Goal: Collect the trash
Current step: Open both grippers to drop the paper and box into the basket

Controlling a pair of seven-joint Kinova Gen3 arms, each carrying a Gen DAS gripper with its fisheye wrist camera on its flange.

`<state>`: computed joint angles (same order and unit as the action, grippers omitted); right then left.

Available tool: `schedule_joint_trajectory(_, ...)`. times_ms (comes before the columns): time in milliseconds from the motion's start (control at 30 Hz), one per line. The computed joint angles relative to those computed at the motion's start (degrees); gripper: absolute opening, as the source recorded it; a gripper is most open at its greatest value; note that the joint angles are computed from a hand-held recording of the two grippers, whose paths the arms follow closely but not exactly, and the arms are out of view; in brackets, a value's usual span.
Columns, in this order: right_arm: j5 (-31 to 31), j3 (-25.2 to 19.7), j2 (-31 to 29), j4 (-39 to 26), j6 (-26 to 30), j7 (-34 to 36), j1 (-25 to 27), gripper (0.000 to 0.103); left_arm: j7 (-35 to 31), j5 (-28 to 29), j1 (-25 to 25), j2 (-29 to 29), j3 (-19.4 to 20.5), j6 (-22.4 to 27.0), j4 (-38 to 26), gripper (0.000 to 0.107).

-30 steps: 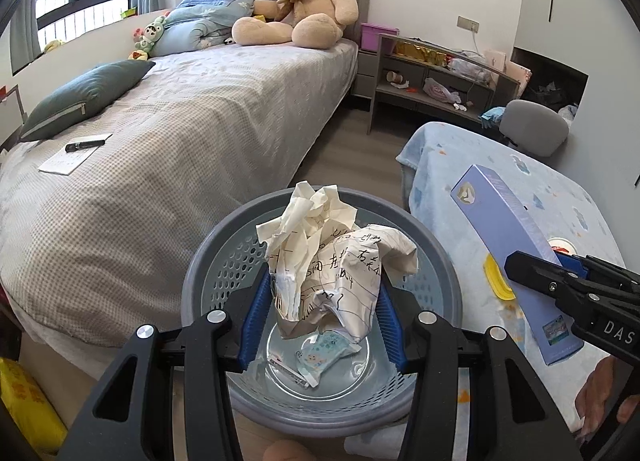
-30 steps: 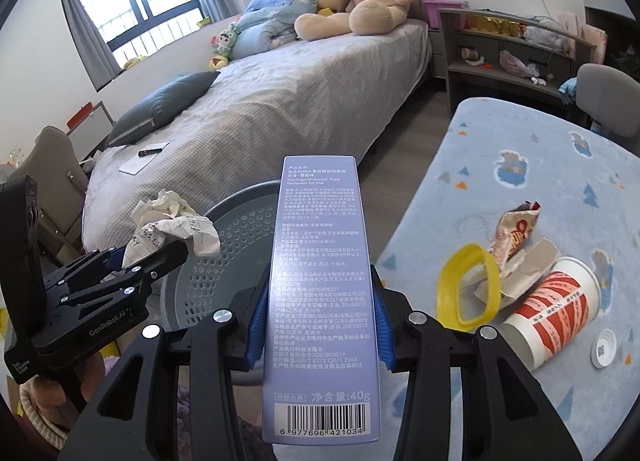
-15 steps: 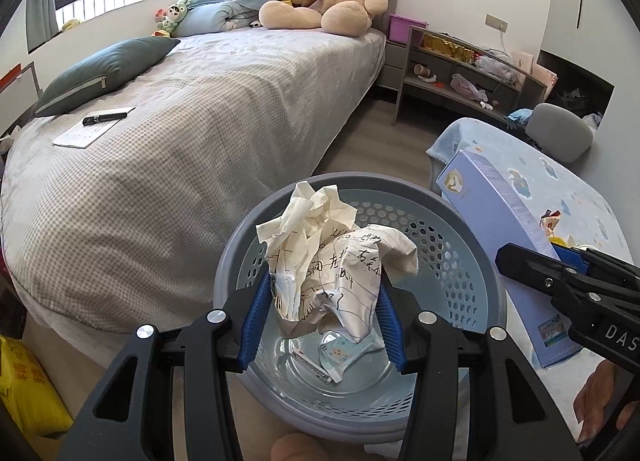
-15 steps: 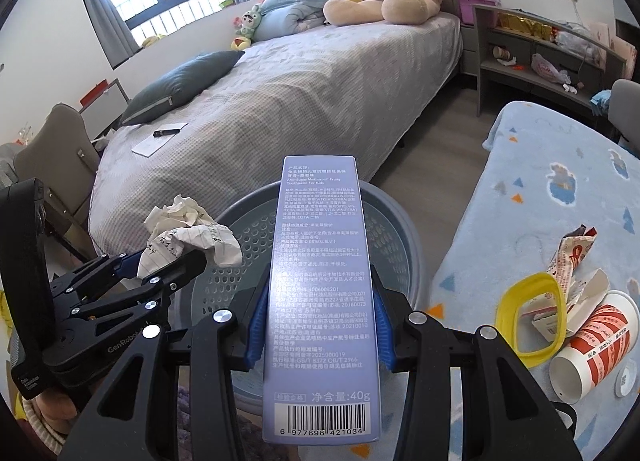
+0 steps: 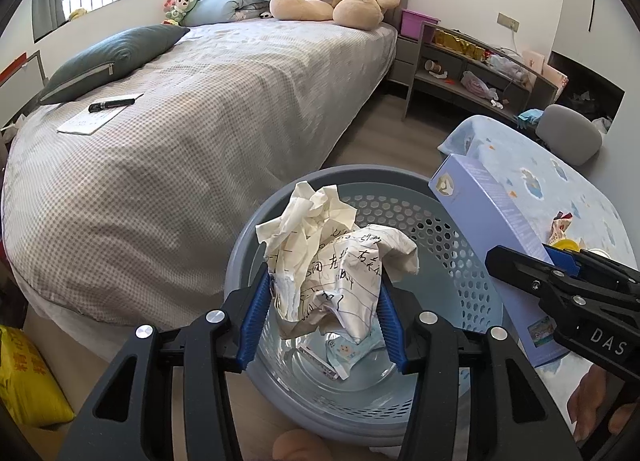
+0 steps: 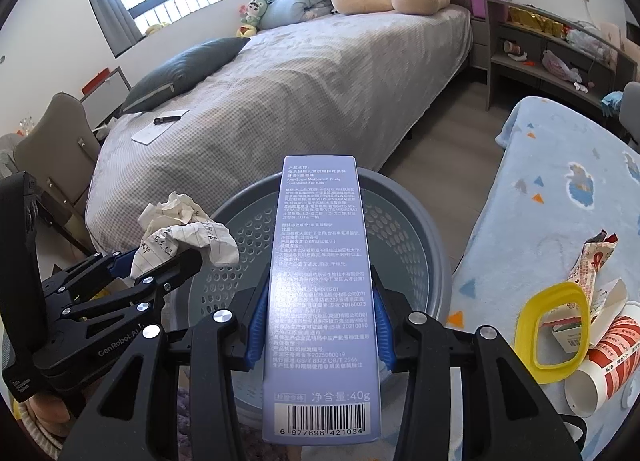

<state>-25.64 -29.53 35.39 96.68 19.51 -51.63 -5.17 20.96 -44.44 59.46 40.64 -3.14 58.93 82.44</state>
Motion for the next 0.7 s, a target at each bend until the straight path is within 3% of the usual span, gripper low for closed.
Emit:
schedule_joint_trajectory(200,0.2,0.4,-0.1,-0.5,0.5,-0.2,-0.5,0.044,1.0,-0.4,0.4,-0.1,-0.1,0.3,0.3,0.055)
schedule_joint_trajectory(333,-0.3,-0.2,-0.5,0.3,-1.0,0.1,0.1,0.051,2.4,-1.0,0.8,-0.5,-0.3,0.2,1.0,0.065)
schedule_joint_trajectory(700,0.6,0.1,-0.7,0.6,-1.1,-1.3,-0.3,0.052,3.9,-1.8,0.3,-1.3,0.4,-0.8,2.2,0.065)
